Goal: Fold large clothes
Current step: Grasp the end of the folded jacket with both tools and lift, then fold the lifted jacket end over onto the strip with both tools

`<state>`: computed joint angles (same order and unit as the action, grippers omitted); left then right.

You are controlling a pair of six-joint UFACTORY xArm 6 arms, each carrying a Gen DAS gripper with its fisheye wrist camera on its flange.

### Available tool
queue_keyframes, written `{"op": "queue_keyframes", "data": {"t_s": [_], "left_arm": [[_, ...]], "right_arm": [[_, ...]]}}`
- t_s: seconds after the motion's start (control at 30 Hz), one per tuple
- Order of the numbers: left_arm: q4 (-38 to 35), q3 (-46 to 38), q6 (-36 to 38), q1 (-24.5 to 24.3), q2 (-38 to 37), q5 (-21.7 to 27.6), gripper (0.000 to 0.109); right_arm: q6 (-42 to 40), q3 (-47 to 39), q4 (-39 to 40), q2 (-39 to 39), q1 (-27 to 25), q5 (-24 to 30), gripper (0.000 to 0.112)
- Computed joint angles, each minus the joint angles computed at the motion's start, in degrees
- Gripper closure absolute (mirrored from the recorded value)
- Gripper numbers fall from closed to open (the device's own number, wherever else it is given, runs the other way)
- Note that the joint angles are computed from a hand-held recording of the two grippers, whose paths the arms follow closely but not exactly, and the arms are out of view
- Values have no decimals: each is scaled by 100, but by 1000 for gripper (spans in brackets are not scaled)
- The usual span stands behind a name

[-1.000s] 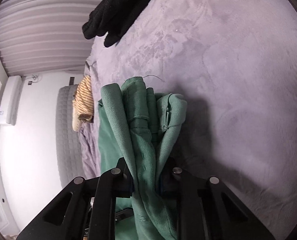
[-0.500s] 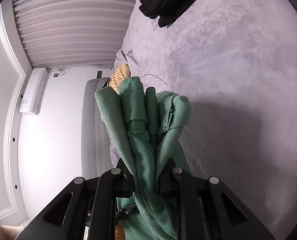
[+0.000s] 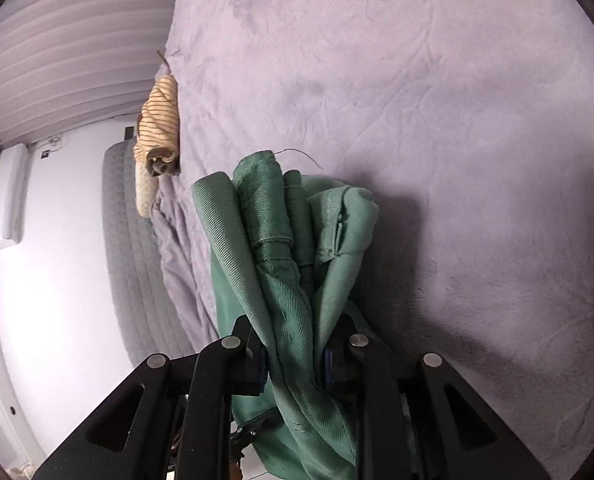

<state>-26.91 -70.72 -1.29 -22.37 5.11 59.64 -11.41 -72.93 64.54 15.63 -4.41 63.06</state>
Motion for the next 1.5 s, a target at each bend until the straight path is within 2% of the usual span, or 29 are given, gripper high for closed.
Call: {"op": "queue_keyframes", "data": {"t_s": [0.07, 0.1, 0.13, 0.2, 0.33, 0.4, 0.47, 0.5, 0.53, 0.57, 0.73, 0.87, 1.0, 1.17, 1.23, 1.37, 1.5], "left_arm": [[80, 60, 134, 96, -235, 9, 57], [150, 44, 156, 134, -307, -25, 54], [243, 91, 176, 194, -412, -120, 40], [538, 69, -11, 235, -446, -492, 29], [887, -275, -526, 243, -162, -580, 29], [1211, -478, -712, 159, 90, -591, 29], [1503, -729, -860, 55, 376, -510, 29], [1533, -558, -904, 23, 298, -595, 29], [1564, -593, -1006, -8, 325, -595, 29], [1566, -727, -1111, -62, 419, -579, 29], [1704, -755, -1291, -258, 466, -771, 29], [1971, -1006, -1428, -505, 861, -758, 27], [2009, -944, -1357, -536, 681, -548, 27], [1363, -402, -493, -535, -18, -252, 27], [1511, -161, -324, -681, -164, -123, 27], [1734, 553, -383, -864, -455, -382, 27], [1637, 599, -561, -822, -482, -418, 27]], "right_arm": [[299, -56, -647, -211, 46, -166, 76], [423, -86, -1091, -348, 88, -286, 63], [525, -83, -1565, -533, 138, -418, 60], [534, -37, -1927, -823, 175, -575, 60], [413, 103, -1625, -1090, 205, -506, 61], [601, 123, -1842, -974, 287, -455, 61], [641, 233, -1685, -790, 301, -403, 65], [565, 317, -1462, -762, 272, -368, 78], [508, 290, -1337, -665, 292, -326, 102], [478, 243, -1368, -628, 338, -324, 105], [379, -43, -2603, -856, 545, -846, 107], [587, -252, -3263, -361, 377, -580, 107], [530, -156, -3440, -164, 409, -691, 107], [262, -107, -3368, -227, 355, -671, 107], [186, -79, -3348, -243, 349, -692, 107], [167, -118, -3309, -239, 352, -653, 108], [395, -200, -3590, -588, 314, -142, 99]]}}
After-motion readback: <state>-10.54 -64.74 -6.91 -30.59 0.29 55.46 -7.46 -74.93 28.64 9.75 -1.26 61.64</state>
